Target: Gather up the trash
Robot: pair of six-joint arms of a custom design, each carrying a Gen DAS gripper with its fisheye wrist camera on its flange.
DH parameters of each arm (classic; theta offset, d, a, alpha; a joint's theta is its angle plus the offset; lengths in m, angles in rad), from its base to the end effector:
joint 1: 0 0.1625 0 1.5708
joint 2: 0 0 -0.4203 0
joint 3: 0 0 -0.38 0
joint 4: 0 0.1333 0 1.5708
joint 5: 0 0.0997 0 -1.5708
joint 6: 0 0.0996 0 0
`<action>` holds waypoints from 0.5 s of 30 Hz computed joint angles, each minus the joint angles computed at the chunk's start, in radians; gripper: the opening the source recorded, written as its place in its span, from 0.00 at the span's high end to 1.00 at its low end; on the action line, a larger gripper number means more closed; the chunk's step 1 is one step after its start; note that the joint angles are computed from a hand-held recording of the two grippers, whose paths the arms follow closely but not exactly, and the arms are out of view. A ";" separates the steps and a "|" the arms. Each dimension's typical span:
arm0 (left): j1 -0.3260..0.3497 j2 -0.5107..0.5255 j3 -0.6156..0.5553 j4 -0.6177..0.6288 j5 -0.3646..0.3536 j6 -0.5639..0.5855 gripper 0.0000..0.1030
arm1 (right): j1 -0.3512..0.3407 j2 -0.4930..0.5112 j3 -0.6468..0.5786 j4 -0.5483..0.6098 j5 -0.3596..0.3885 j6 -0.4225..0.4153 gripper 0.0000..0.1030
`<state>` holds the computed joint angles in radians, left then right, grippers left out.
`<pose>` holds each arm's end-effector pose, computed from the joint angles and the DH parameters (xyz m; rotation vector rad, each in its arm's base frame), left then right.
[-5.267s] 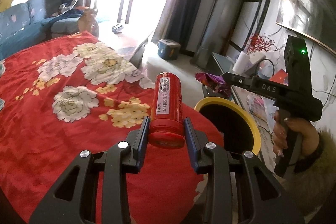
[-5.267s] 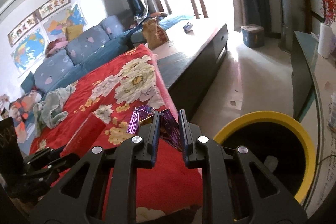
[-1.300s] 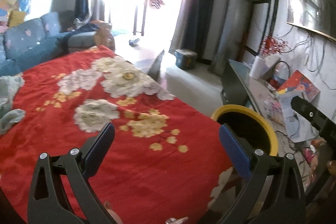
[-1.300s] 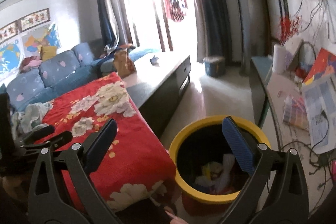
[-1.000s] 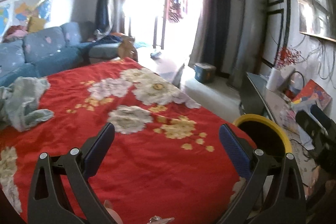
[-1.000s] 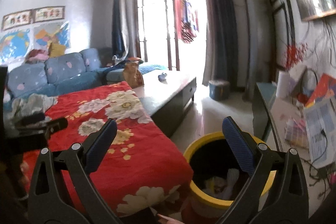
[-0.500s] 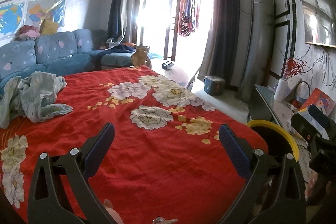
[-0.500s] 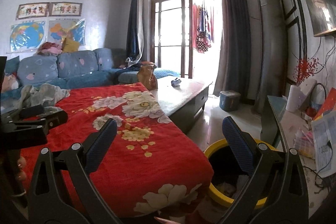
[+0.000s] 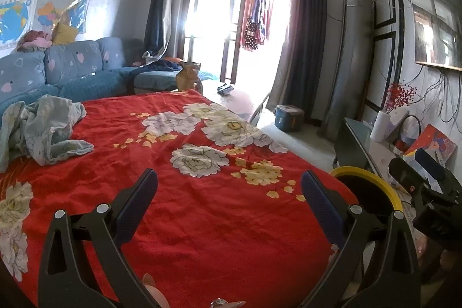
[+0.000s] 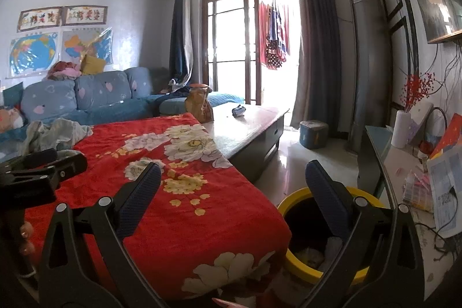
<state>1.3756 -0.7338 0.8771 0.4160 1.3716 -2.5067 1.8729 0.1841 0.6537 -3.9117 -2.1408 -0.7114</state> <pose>0.0108 -0.7341 0.2534 0.8626 2.2933 -1.2689 0.3014 -0.6999 -0.1030 0.4501 -1.8432 1.5655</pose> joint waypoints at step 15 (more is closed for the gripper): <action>-0.004 -0.003 0.005 0.003 0.001 -0.002 0.06 | 0.001 0.028 -0.043 0.003 -0.003 0.004 0.10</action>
<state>1.3717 -0.7366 0.8822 0.4192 1.3725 -2.5090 1.8737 0.2120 0.6103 -3.9084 -2.1435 -0.7075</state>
